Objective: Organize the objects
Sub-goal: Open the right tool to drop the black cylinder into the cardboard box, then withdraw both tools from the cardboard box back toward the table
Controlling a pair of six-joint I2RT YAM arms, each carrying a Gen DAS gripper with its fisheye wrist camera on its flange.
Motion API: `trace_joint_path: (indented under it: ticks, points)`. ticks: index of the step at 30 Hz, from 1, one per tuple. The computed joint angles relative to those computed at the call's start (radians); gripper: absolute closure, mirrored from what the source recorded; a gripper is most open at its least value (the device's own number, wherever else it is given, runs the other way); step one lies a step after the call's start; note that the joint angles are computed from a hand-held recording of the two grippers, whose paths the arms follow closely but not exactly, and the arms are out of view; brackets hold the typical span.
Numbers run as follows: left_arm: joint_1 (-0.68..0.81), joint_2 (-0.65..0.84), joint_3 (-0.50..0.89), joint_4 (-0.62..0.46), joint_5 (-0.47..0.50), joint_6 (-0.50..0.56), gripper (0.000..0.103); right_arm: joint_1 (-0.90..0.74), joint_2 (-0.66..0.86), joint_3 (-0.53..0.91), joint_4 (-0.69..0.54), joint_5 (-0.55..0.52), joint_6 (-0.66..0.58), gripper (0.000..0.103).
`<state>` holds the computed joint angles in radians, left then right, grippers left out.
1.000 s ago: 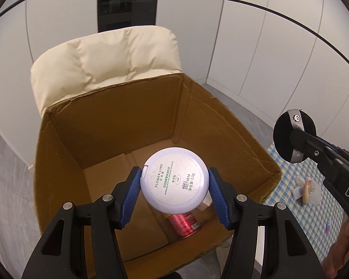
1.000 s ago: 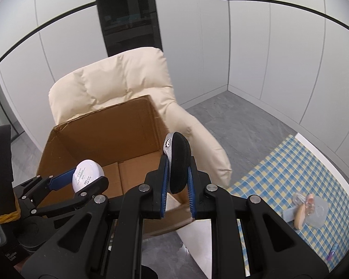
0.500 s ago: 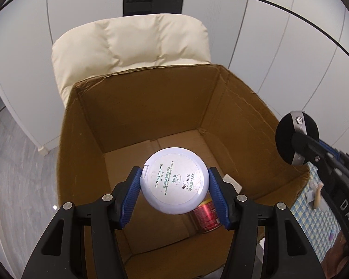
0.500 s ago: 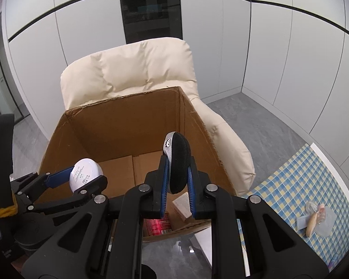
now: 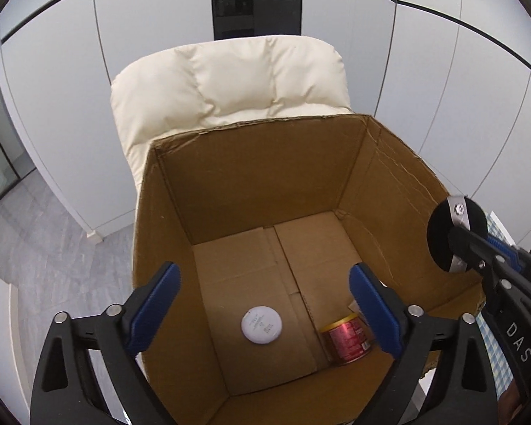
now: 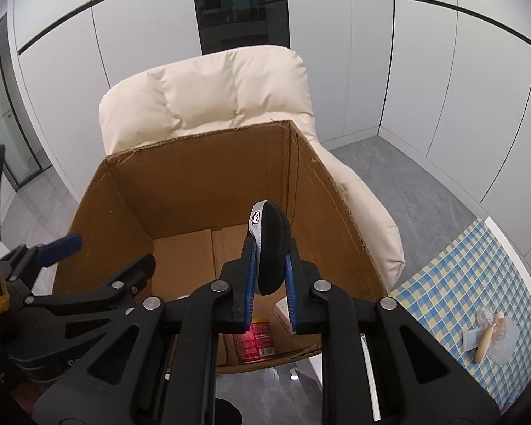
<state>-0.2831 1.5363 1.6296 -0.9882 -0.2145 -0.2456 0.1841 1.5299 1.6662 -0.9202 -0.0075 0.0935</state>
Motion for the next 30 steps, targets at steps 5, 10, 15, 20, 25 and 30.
trace_joint_path:
  ticks: [5,10,15,20,25,30]
  points:
    - [0.008,-0.014,-0.008,0.028,-0.009,-0.013,0.001,0.003,0.013,0.0,-0.006,-0.005,0.001,0.087]
    - [0.009,-0.02,-0.014,0.033,-0.014,-0.018,0.001,0.002,0.023,0.01,-0.011,-0.013,-0.005,0.085]
    - [0.001,-0.021,-0.019,0.038,-0.021,-0.017,0.001,0.001,0.023,0.014,-0.017,-0.005,-0.008,0.073]
    - [0.007,-0.023,-0.016,0.037,-0.033,-0.032,0.001,-0.021,0.02,0.02,-0.027,-0.011,0.013,0.045]
    - [-0.001,-0.019,-0.006,0.032,-0.039,-0.048,0.001,-0.048,-0.01,-0.001,-0.009,-0.028,0.009,0.02]
    - [-0.023,-0.021,-0.005,0.033,-0.054,-0.058,0.001,-0.07,-0.035,-0.012,-0.005,-0.051,-0.001,0.014]
